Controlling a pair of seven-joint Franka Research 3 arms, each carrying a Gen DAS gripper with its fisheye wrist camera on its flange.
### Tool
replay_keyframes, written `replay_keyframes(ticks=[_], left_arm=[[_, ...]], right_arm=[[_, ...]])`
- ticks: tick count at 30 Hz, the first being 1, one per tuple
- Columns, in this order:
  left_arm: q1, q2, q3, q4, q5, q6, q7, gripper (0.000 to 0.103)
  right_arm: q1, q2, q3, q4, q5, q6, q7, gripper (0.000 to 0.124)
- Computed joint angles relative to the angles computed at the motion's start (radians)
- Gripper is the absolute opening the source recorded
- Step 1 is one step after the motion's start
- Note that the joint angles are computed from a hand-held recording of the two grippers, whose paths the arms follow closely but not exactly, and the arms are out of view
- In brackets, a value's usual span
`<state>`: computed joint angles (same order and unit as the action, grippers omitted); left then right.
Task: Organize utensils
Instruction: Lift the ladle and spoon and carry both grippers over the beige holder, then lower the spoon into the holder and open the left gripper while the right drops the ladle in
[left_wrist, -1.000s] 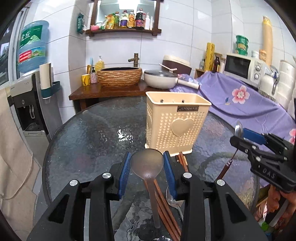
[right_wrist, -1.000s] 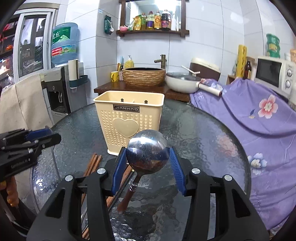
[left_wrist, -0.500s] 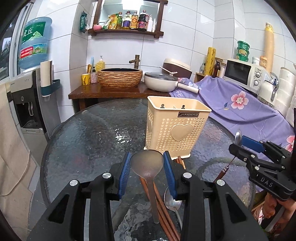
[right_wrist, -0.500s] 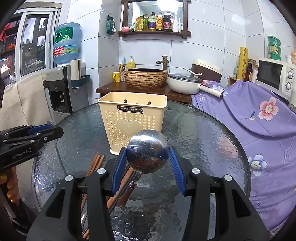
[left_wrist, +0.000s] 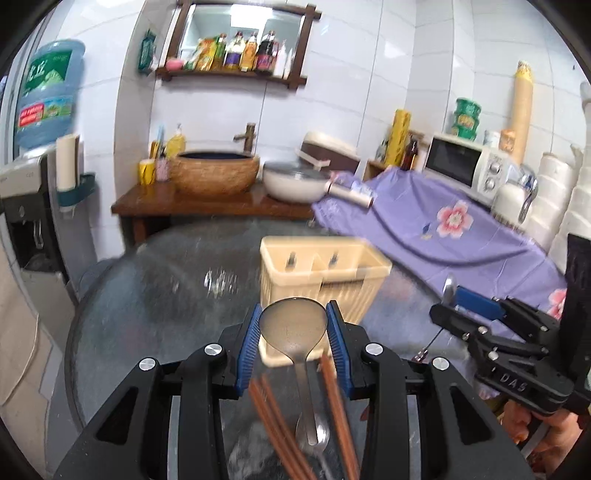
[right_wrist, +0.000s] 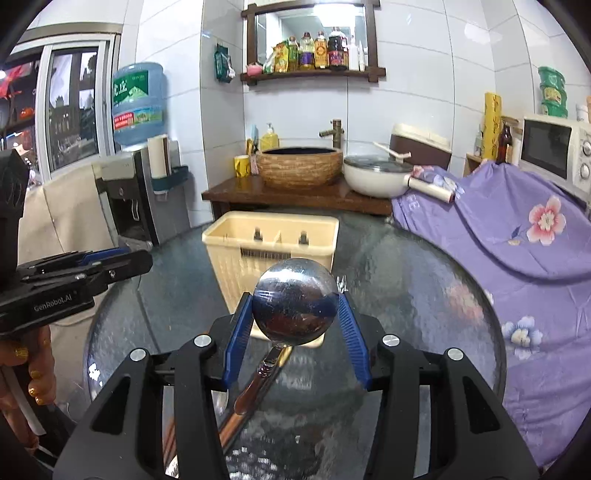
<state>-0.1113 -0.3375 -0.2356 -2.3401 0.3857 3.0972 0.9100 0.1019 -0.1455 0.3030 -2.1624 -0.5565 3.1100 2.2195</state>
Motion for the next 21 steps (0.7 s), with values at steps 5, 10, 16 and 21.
replay_keyframes(ticks=[5, 10, 16, 21], left_arm=[[0.079, 0.044, -0.053, 0.16, 0.056, -0.003, -0.018, 0.035], [0.187, 0.183, -0.139, 0.4, 0.242, -0.071, -0.18, 0.035], [0.17, 0.321, -0.147, 0.563, 0.451, -0.166, -0.32, 0.035], [0.111, 0.35, -0.088, 0.515, 0.434, -0.152, -0.322, 0.035]], right_arm=[[-0.001, 0.039, -0.015, 0.148, -0.024, -0.022, -0.013, 0.048], [0.008, 0.159, -0.035, 0.382, -0.185, -0.109, 0.147, 0.048], [0.102, 0.293, -0.112, 0.565, -0.269, -0.202, 0.174, 0.048], [0.156, 0.335, -0.168, 0.538, -0.244, -0.187, 0.145, 0.048]])
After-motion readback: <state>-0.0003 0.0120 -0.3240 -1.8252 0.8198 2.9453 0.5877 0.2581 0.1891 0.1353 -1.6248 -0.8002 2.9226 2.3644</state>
